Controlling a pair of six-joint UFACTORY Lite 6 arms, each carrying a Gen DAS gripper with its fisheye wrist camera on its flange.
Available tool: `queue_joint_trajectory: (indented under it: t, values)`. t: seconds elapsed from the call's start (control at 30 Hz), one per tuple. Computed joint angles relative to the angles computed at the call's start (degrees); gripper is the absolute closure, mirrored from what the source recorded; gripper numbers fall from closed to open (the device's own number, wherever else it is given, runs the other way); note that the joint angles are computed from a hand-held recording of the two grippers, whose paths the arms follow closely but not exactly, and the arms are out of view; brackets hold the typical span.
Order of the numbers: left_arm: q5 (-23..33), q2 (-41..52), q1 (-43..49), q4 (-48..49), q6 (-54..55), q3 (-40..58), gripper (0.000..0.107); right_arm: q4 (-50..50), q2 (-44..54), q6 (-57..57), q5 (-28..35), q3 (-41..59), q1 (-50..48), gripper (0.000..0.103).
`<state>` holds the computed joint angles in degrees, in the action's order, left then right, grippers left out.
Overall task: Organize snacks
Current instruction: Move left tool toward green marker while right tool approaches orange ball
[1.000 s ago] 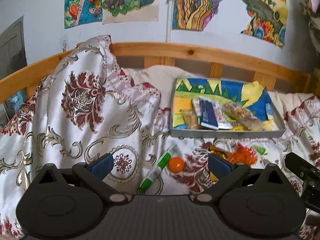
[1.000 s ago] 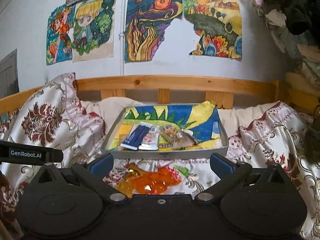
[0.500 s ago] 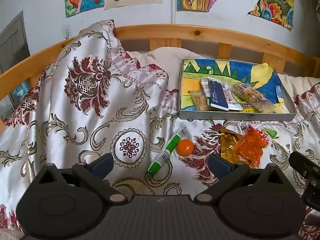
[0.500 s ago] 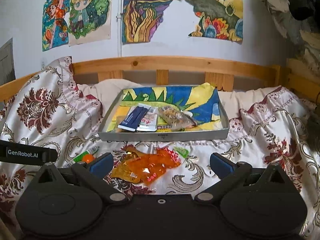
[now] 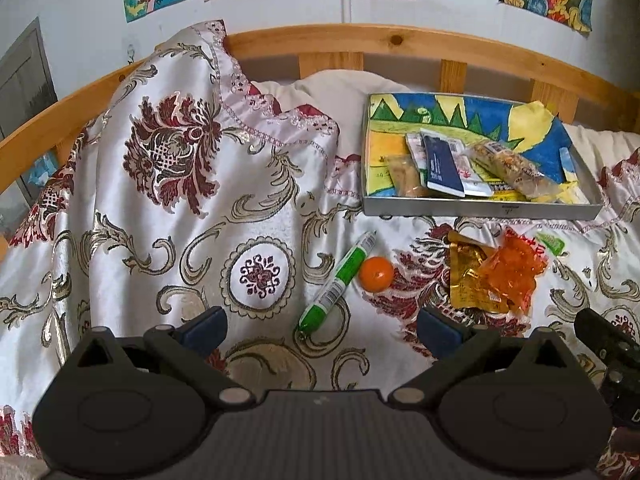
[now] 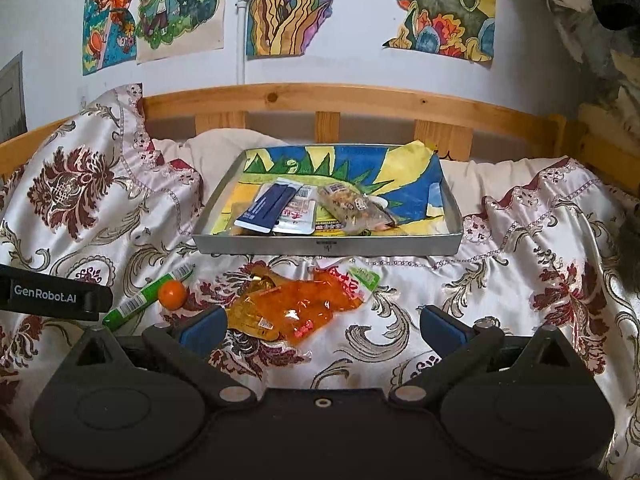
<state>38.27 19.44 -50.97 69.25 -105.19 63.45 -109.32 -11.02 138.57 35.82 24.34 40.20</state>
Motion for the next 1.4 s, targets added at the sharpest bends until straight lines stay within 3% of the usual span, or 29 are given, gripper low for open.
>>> queue_joint_trajectory:
  t: [0.4,0.57,0.73,0.93,1.1,1.2,1.4]
  values:
    - [-0.16,1.67,1.26,-6.07,6.88,2.74,0.004,0.02,2.28,-0.26,-2.89,2.06,-1.95,0.001]
    - [-4.62,0.58,5.04,-10.52,10.59,2.59,0.004,-0.64,2.16,-1.48,-5.40,2.35,-3.26,0.001]
    - [-9.03,1.78,9.68,-18.90,18.96,4.10,0.004,-6.27,0.94,-3.13,-10.85,3.34,-6.26,0.001]
    - [-10.06,6.31,12.24,-26.47,29.64,9.36,0.004,-14.08,3.03,-5.46,-17.63,7.08,-11.50,0.001]
    - [-9.68,9.70,13.04,-33.85,40.73,13.91,0.004,-22.50,7.54,3.03,-17.38,9.87,-15.01,0.001]
    - [-9.09,10.39,12.93,-33.61,42.70,15.19,0.004,-28.91,10.46,10.36,-18.72,12.34,-16.94,0.001]
    - [-9.04,12.54,14.83,-35.91,47.51,18.13,0.004,-29.83,14.93,10.87,-18.29,15.95,-16.78,0.001]
